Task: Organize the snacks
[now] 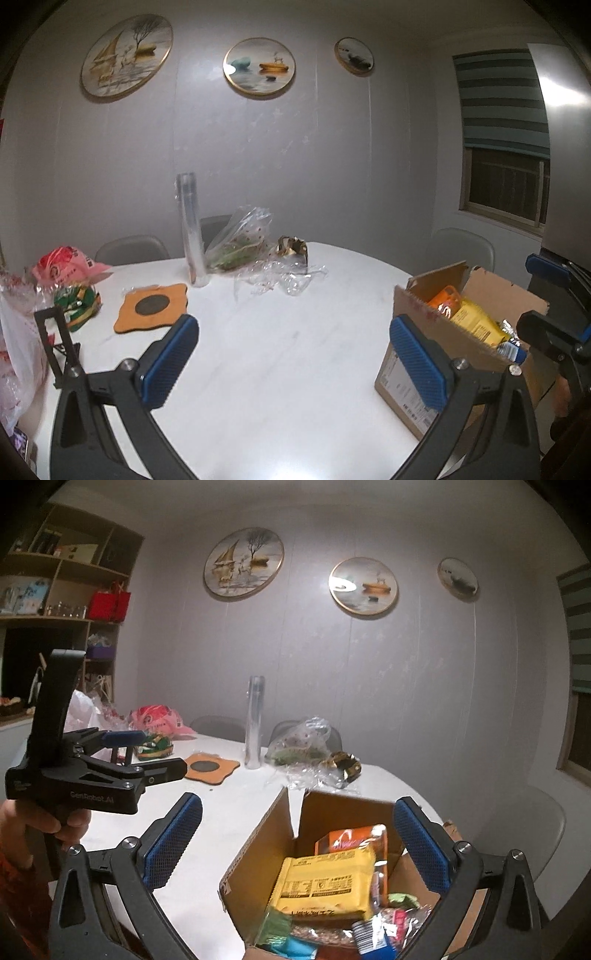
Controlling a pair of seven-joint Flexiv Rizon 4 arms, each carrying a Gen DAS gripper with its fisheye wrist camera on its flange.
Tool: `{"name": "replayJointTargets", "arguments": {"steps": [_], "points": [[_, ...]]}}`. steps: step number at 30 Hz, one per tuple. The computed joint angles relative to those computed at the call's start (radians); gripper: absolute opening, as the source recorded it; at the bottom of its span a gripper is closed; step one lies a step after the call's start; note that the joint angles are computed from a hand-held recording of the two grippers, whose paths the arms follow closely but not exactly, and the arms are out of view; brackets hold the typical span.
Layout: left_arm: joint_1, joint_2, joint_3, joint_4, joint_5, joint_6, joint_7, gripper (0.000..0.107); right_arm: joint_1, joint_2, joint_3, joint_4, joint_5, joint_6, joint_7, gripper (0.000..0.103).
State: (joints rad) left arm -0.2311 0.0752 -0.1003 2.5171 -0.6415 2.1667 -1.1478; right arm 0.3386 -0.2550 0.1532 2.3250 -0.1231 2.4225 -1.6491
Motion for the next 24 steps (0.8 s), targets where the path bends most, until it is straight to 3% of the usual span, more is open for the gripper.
{"name": "replayJointTargets", "arguments": {"steps": [19,24], "points": [[-0.012,-0.017,0.008,-0.024,0.018,-0.006,0.003,0.102,-0.015,-0.012,-0.001,-0.008,-0.038,-0.009,0.042,0.103],[0.001,-0.003,0.032,-0.024,0.107,-0.041,-0.064,0.102,-0.018,-0.012,-0.001,-0.007,-0.043,-0.007,0.045,0.103]]}}
